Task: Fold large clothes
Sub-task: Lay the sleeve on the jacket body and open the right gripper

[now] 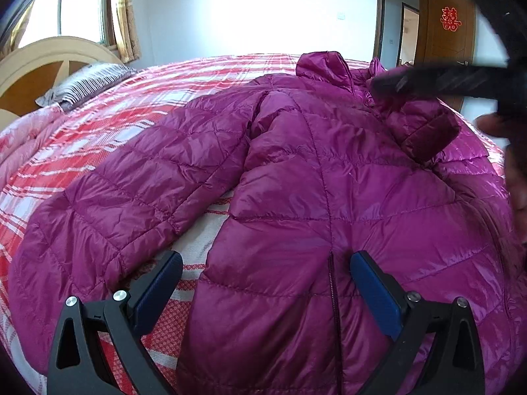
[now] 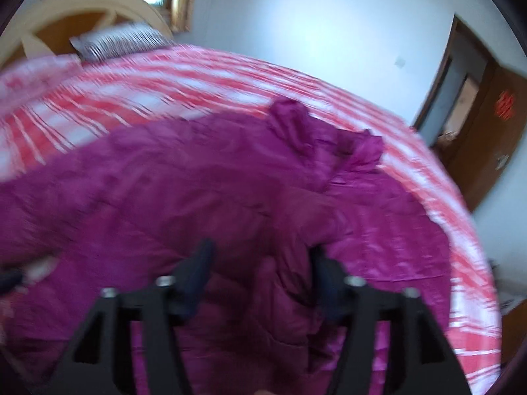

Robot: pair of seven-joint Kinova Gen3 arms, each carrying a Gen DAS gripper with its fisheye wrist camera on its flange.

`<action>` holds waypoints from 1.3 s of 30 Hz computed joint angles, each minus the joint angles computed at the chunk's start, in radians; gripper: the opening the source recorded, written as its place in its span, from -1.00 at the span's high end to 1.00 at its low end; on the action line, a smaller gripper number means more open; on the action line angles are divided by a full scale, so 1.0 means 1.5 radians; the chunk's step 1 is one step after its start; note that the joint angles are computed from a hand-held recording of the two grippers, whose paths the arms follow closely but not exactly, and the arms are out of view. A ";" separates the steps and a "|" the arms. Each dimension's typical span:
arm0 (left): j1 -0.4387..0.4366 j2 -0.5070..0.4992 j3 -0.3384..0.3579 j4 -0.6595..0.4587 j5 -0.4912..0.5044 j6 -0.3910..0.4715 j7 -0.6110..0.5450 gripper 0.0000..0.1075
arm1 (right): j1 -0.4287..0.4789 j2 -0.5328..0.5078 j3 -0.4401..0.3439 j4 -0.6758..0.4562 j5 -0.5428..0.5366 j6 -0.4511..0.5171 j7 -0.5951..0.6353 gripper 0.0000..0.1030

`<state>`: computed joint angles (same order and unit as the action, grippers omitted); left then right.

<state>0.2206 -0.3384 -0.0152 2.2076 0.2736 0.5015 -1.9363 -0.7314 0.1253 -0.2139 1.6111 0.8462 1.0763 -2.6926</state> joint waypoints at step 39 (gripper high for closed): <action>0.209 0.282 -0.008 -0.270 -0.370 0.028 0.412 -0.90 | 0.275 -0.103 0.027 0.108 -0.120 -0.066 -0.022 0.22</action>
